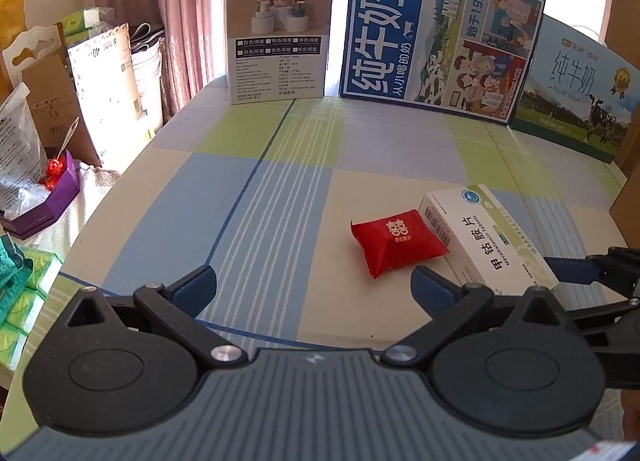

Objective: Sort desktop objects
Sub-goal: 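Grasp the red candy packet with the left tool while the right tool grasps the white-green tablet box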

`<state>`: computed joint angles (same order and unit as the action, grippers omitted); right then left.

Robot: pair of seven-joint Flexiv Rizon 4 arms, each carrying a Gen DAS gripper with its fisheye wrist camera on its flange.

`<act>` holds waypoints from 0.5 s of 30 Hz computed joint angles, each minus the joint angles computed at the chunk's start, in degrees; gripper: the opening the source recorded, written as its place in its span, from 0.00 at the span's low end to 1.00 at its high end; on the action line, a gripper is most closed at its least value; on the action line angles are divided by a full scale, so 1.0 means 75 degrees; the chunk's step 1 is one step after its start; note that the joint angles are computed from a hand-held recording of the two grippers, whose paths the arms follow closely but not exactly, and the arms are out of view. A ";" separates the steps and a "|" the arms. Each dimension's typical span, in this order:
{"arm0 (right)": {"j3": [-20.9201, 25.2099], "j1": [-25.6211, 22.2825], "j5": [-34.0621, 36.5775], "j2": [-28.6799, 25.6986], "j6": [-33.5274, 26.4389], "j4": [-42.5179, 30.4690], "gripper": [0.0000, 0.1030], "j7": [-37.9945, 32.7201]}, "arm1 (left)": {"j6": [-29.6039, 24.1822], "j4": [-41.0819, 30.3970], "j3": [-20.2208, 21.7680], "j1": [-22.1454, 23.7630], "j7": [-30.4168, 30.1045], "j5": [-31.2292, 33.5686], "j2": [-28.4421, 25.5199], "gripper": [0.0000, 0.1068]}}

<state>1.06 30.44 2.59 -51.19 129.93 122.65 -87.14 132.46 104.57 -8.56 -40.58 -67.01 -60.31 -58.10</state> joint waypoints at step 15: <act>-0.0184 -0.0323 0.0485 0.0011 0.0252 0.0131 0.67 0.0170 | -0.0664 -0.1558 0.0130 -0.0230 0.0484 -0.0021 -0.0807 0.95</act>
<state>-0.32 28.03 6.23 -51.10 131.82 123.63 -85.86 127.48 92.88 -7.58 -42.30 -63.38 -60.46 -64.15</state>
